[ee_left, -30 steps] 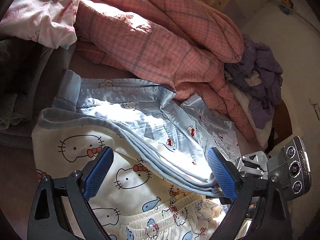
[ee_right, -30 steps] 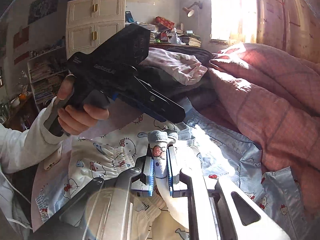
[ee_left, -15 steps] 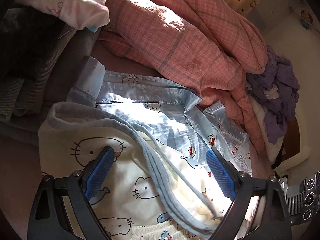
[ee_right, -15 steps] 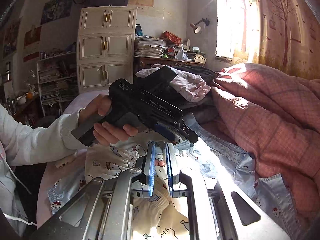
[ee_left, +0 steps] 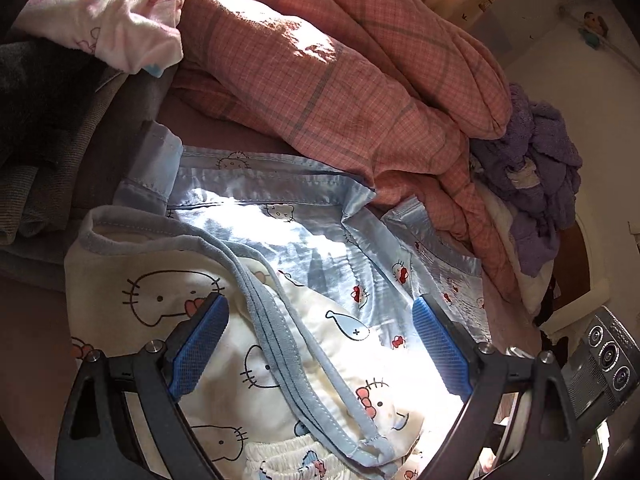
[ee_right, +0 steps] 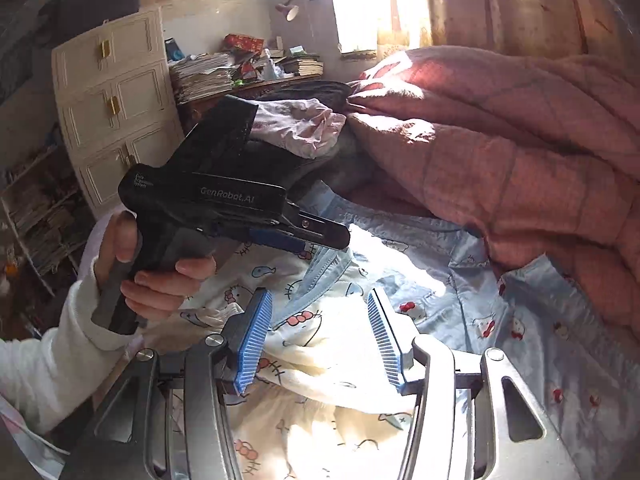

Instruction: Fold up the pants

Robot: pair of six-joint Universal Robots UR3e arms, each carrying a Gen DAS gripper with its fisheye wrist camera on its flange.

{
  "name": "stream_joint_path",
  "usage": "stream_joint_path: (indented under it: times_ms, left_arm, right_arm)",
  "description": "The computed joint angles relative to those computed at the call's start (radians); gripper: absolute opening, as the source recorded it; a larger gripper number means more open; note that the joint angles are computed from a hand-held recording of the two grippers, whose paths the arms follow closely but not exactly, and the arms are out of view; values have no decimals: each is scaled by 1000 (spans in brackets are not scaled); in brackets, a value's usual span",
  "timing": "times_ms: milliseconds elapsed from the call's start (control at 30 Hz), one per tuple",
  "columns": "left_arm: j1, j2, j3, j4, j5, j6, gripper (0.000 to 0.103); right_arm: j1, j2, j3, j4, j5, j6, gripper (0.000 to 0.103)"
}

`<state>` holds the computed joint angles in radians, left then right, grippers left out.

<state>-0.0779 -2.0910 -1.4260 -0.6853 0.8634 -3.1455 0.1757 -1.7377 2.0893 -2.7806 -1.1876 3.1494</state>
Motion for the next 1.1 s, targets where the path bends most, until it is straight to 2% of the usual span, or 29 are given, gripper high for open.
stream_joint_path:
  times_ms: [100,167,267,333,400,500,567,700,867,933,1000,1067,1100]
  left_arm:
    - [1,55,-63,72,-1,14,92]
    - [3,89,-106,128,3,19,92]
    - [6,123,-157,207,16,13,92]
    - [12,128,-165,227,23,3,92]
    - [23,124,-162,228,10,-1,92]
    - [52,123,-165,213,-37,-3,92]
    - [68,126,-172,206,-58,-9,92]
    - [77,118,-167,193,-74,-21,92]
    - [64,117,-162,185,-58,-13,92]
    - [60,115,-159,182,-54,-8,92]
    - [58,114,-157,179,-48,-6,92]
    - [59,108,-148,167,-57,-4,92]
    - [62,104,-146,162,-69,-4,92]
  right_arm:
    - [-51,-84,121,-18,121,333,52]
    - [5,-79,176,-111,95,487,52]
    - [122,-12,145,-125,-16,702,52]
    - [137,24,178,-202,-29,887,52]
    - [150,69,207,-330,-66,1001,52]
    - [194,116,164,-360,-186,1104,52]
    - [218,127,101,-261,-246,1152,56]
    - [215,193,37,-216,-211,1182,56]
    - [254,264,-9,-249,-262,1263,55]
    - [257,280,-19,-264,-276,1266,41]
    - [251,266,-27,-234,-287,1235,18]
    - [252,255,-33,-211,-297,1194,7]
    - [255,241,-34,-196,-307,1160,6]
